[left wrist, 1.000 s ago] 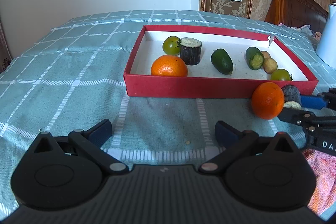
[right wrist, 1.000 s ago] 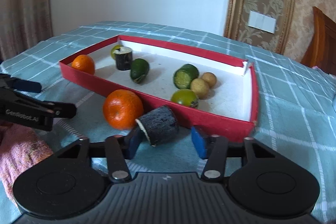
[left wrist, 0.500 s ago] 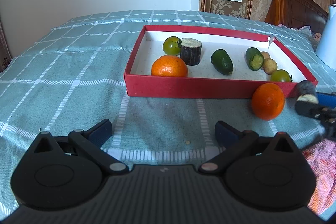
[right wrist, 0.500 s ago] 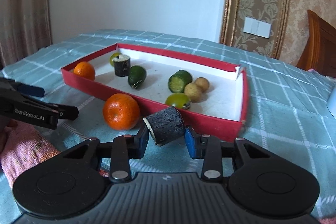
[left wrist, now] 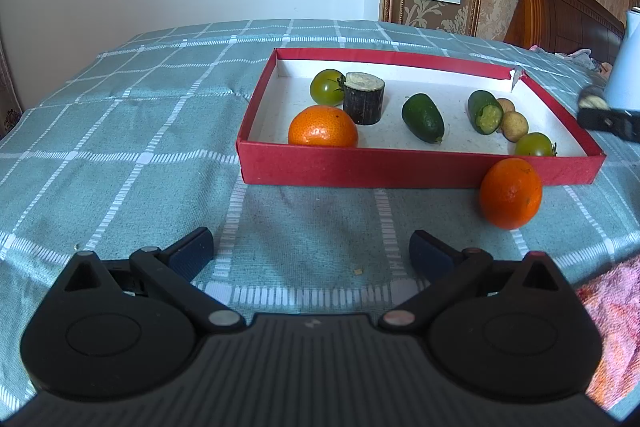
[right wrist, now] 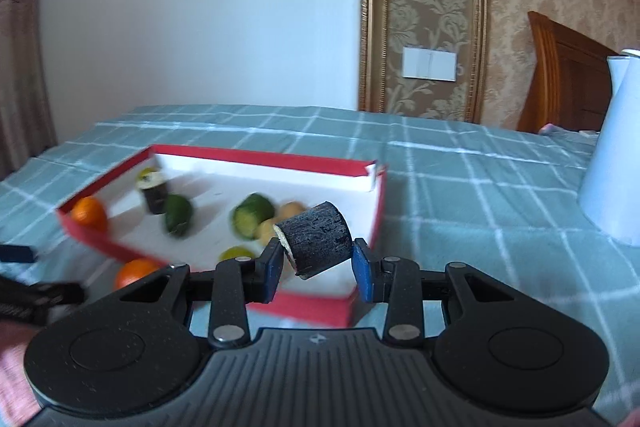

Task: Organize fruits
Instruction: 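Carry the wooden stump with the right tool into the tray and release it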

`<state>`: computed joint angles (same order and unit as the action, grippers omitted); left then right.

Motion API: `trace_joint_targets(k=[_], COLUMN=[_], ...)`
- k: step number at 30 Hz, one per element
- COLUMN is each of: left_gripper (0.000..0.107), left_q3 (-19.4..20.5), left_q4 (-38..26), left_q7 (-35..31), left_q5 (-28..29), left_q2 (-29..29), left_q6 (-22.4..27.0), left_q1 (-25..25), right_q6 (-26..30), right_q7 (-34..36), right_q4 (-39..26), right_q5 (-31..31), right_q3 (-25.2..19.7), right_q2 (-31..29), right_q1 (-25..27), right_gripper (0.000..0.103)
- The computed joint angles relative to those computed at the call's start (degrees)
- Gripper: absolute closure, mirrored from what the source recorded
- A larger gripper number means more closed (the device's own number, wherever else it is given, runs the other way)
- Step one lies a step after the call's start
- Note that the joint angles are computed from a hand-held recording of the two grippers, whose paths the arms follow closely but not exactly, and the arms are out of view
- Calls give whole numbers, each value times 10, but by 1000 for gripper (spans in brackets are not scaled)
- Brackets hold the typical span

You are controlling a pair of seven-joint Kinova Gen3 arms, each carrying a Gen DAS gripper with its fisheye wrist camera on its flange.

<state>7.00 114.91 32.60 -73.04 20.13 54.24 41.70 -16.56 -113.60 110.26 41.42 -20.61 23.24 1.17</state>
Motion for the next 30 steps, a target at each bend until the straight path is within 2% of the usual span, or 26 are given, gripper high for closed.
trace_joint_targets(k=[5,13,17,21,26,30], left_gripper=[4,4,4,4,4,4], left_q3=[0,0,1,1,1,1], left_q4=[1,1,1,1,1,1], left_q7=[1,2,2,2,2,1], left_q5=[-1,-1,-1,-1,-1,-1], left_q2=[0,0,0,0,0,0], left_q6=[0,-1,0,0,0,0], left_q1=[0,-1,-1,-1,-1,-1], right_q6=[74,87,102,124,127,141], right_q7=[11,107,140,165,201,229], right_q4=[-73,-115,-134,-150,-154,-162], right_q5=[-3,-91,-128,-154,-190,-214], right_q3=[-26,64,85,73,87,77], right_q2=[40,64,76,85,89,94], right_q1=[-6,-104,-132,-128,-144,-139], right_gripper=[66,66,66,66,66,66])
